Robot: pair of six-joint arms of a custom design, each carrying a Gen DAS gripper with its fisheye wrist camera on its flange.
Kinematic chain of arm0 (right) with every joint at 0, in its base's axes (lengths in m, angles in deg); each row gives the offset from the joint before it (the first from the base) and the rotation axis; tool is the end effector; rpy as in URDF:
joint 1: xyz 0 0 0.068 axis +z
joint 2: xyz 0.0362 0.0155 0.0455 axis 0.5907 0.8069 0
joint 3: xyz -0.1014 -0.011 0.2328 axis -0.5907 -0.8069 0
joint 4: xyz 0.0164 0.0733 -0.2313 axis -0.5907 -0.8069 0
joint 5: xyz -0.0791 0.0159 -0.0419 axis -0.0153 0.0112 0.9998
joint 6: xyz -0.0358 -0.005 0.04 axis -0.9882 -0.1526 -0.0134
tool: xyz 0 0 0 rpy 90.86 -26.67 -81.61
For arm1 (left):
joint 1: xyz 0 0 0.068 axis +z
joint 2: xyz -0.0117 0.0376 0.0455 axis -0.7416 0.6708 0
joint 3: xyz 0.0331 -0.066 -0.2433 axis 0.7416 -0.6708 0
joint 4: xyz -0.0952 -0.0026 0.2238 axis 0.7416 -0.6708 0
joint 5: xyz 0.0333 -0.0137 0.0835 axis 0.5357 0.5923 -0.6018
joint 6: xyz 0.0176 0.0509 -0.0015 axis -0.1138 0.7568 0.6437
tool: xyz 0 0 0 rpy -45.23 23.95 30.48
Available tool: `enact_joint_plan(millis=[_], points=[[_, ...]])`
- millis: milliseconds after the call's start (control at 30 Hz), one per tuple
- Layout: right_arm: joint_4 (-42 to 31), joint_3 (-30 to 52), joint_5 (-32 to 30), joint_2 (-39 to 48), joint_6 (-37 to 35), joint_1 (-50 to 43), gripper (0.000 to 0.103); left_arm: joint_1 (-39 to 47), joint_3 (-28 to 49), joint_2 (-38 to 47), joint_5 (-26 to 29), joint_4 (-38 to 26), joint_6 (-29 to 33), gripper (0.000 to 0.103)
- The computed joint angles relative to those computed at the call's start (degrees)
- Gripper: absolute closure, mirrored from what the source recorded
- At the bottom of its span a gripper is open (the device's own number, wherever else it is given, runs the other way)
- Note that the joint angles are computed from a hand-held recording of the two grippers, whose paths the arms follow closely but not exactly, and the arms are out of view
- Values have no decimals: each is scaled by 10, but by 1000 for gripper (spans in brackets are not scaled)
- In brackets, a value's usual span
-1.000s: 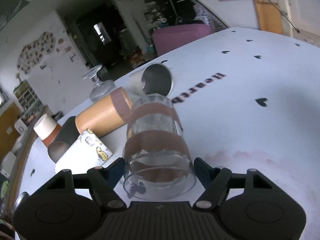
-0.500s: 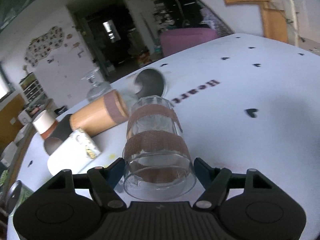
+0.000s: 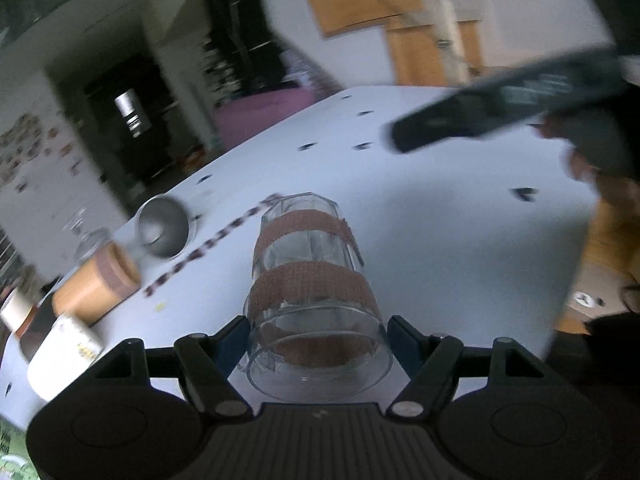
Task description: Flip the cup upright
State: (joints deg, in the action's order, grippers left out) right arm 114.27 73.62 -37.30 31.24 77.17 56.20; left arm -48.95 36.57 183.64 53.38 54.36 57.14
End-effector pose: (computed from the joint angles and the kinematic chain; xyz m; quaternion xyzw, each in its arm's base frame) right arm 0.2941 0.1020 0.1191 -0.0127 0.8292 0.1049 0.5489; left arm 0.3219 -0.0164 0.1336 0.3540 0.8246 0.0030 0.4412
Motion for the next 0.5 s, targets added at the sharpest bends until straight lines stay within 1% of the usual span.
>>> enact_joint_plan(millis=[167,267,367,467,500], points=[[-34,23,0,5,21,-10,0,-16,-47,-29,22,19,29,28],[-68,56,-17,17,21,-18,0,-21,-60,-29,18,42,27,27],[-138,126,-33,44,24,-21,0,-20,-68,-33,13,50,8,26],[-210,207,-55,81,20,-20,0,-19,-86,-44,14,67,-18,18],[-233,234,-64,94,17,-19,0,-19,-90,-44,12,73,-28,18]])
